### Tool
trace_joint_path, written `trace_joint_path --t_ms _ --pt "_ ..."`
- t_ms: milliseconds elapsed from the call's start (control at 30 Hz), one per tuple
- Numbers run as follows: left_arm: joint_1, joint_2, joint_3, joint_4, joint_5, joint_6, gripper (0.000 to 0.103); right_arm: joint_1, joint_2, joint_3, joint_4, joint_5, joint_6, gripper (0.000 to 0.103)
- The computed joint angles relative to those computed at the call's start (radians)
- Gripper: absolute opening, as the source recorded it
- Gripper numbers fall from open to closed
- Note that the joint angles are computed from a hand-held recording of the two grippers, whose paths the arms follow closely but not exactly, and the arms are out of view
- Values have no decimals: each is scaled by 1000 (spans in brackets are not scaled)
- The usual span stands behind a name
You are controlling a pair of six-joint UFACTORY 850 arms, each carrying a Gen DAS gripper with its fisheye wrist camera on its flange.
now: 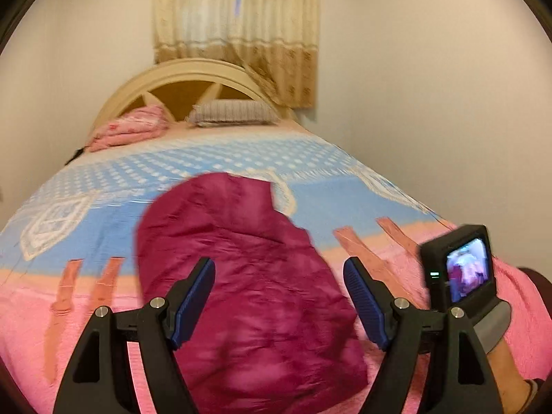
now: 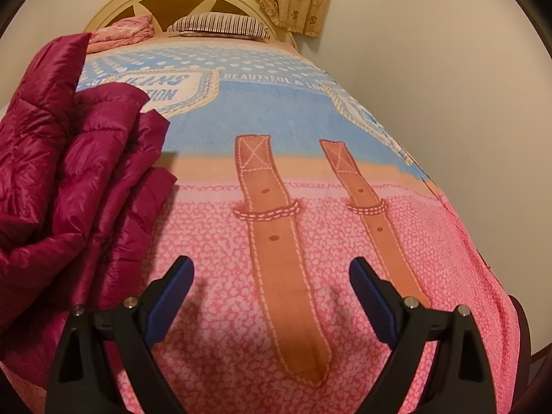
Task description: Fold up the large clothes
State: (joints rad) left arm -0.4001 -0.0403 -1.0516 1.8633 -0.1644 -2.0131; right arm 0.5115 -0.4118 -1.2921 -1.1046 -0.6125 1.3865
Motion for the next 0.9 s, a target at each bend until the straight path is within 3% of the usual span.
trace_joint_path --t_ms 67,133,267,400,500,600,700,800,900 --pt "28 17 25 11 -89 -30 81 0 10 3 -11 4 17 93" --pt "80 -3 14 -117 -141 55 83 0 21 -3 -20 5 41 91" --pt "164 -97 -61 -427 -205 291 83 5 29 -54 10 29 48 80" --pt "193 -160 -107 -526 -204 377 83 45 1 -181 31 35 2 80" --pt "185 -183 -121 -465 -211 334 83 71 -74 -328 115 51 -96 78" --pt "180 -216 -150 -460 -228 361 83 90 -179 -493 210 42 -205 68" --pt "186 -231 -167 -464 -228 371 83 95 -281 -623 282 8 -310 65" --pt "203 -266 -200 -484 -208 386 83 83 -334 -658 338 -19 -365 60" --pt "203 -310 -242 -523 -197 427 83 72 -327 -590 297 -16 -324 59"
